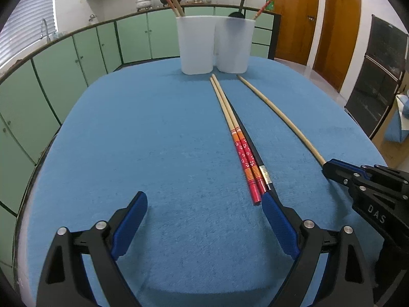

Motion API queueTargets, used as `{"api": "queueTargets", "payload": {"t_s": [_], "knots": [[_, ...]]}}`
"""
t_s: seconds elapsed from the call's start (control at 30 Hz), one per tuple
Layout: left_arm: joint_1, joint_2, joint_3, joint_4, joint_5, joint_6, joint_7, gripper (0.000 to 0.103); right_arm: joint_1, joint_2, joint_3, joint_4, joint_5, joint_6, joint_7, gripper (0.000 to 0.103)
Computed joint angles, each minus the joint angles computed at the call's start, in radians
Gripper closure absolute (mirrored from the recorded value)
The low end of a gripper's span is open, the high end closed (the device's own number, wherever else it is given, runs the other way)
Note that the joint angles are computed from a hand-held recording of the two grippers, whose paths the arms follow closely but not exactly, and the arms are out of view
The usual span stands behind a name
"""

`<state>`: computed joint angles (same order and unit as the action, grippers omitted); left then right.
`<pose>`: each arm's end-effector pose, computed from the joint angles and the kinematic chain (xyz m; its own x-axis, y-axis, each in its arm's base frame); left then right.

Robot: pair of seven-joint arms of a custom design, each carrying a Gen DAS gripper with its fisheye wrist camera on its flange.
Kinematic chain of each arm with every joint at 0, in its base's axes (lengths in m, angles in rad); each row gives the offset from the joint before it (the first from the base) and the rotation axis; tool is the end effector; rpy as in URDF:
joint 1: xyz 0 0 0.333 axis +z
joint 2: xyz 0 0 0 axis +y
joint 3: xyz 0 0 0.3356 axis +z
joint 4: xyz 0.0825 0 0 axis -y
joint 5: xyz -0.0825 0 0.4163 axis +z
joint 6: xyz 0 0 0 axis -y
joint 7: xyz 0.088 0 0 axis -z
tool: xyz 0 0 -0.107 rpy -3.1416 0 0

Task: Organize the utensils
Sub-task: 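Grasp a wooden chopstick with the right tool while the left tool grasps a red-patterned chopstick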

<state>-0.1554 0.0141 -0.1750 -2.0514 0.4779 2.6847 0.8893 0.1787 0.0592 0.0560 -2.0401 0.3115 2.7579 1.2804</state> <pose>0.5864 -0.2161 0.5033 -0.0117 -0.9999 -0.0021 -0.7711 0.0103 -0.6366 0.6230 0.1353 0.4920 0.3008 -0.9492 -0.0927 -0.7594 -0.1796 -0.6253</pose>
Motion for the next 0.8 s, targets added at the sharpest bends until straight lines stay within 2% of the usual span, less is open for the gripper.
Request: {"api": "queueTargets", "payload": {"t_s": [0.33, 0.5, 0.6, 0.8], "knots": [[-0.013, 0.031, 0.006, 0.038, -0.029, -0.049, 0.024, 0.013, 0.001, -0.002, 0.0, 0.0, 0.003, -0.004, -0.005, 0.097], [-0.008, 0.011, 0.015, 0.014, -0.014, -0.038, -0.046, 0.018, -0.002, 0.0, 0.002, 0.005, 0.03, -0.012, -0.026, 0.095], [0.001, 0.005, 0.012, 0.005, -0.026, -0.02, -0.049, 0.019, -0.003, 0.0, 0.002, 0.007, 0.041, -0.017, -0.038, 0.095], [0.0, 0.013, 0.006, 0.006, -0.049, 0.017, -0.024, 0.039, -0.006, -0.003, 0.0, 0.005, 0.068, -0.025, -0.068, 0.095]]}}
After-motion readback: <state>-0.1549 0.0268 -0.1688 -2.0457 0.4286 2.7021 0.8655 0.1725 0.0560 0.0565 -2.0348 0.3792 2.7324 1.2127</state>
